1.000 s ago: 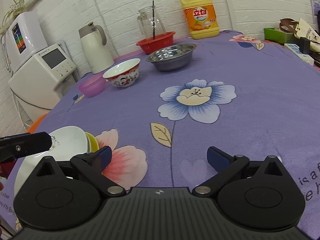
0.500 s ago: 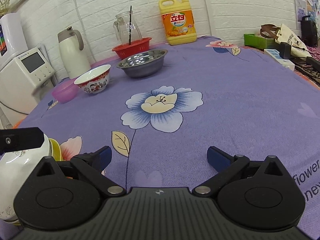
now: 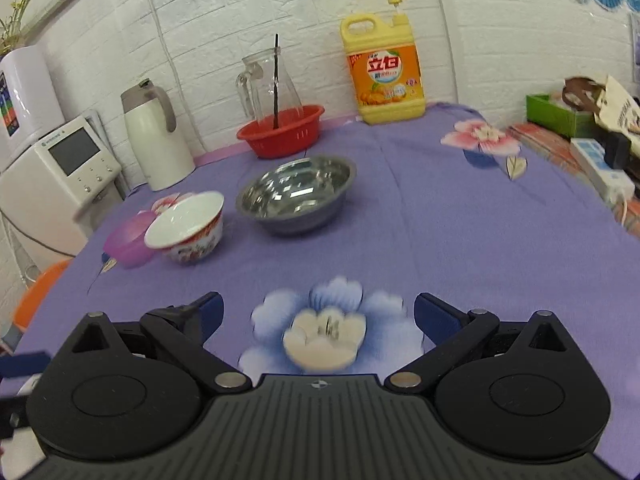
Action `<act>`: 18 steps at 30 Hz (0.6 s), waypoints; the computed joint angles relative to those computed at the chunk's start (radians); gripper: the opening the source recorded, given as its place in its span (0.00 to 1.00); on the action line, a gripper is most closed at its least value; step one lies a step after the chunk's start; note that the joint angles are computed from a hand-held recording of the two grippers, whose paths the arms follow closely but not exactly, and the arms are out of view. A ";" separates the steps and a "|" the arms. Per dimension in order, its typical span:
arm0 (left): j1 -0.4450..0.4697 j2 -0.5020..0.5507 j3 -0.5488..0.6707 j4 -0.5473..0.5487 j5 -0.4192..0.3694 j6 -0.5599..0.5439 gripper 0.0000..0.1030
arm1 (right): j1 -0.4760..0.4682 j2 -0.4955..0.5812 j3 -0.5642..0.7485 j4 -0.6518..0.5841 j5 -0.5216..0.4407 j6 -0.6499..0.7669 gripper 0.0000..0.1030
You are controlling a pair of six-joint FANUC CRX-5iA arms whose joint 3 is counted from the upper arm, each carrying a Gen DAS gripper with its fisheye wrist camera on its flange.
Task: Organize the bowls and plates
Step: 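Move the right tool to the steel bowl and grip its rim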
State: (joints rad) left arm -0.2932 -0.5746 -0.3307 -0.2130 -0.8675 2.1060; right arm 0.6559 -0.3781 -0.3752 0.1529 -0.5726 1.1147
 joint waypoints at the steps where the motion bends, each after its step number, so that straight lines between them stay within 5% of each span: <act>1: 0.021 -0.008 -0.008 0.015 0.002 -0.017 0.95 | -0.018 0.059 0.054 -0.001 0.003 0.024 1.00; 9: 0.225 -0.063 -0.075 0.179 0.030 -0.215 0.95 | -0.046 0.476 0.449 0.090 -0.176 0.067 1.00; 18: 0.311 -0.082 -0.121 0.282 0.058 -0.324 0.95 | -0.030 0.614 0.561 0.153 -0.343 0.080 1.00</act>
